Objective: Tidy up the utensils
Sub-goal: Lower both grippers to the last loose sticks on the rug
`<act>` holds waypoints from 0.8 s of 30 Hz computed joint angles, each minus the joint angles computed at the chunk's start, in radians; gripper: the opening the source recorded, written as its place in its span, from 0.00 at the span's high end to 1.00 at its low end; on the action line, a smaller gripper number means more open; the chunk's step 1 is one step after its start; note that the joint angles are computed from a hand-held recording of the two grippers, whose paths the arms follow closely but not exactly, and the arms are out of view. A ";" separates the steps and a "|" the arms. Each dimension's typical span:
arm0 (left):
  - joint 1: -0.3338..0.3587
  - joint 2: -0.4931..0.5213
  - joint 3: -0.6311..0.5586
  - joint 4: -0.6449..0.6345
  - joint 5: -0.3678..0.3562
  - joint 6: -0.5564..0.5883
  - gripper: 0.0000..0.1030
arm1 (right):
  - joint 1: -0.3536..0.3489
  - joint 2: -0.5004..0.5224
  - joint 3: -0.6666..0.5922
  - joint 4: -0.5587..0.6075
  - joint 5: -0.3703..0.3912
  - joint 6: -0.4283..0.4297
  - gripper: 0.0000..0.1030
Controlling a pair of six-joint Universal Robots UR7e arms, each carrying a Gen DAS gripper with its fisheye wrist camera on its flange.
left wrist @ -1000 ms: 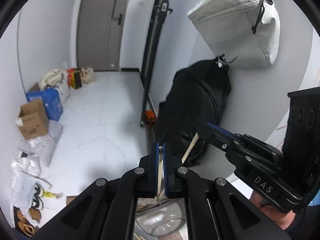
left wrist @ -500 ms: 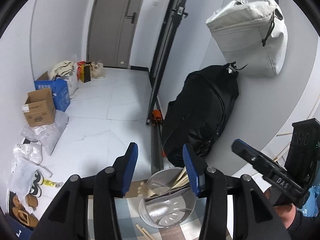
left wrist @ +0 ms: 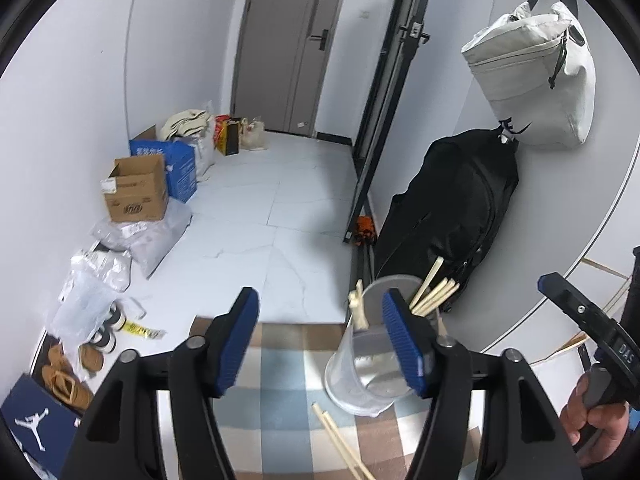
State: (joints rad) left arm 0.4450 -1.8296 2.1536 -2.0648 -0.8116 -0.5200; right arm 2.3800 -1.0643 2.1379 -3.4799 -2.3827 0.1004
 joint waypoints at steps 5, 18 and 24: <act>-0.023 -0.069 0.051 0.077 0.032 -0.100 0.33 | 0.032 0.011 0.035 0.029 -0.025 0.059 0.33; -0.014 -0.229 0.165 0.318 0.032 -0.327 0.32 | 0.037 0.069 0.133 0.183 0.031 0.217 0.50; 0.016 -0.267 0.185 0.364 0.013 -0.355 0.32 | -0.019 0.113 0.133 0.344 0.096 0.289 0.68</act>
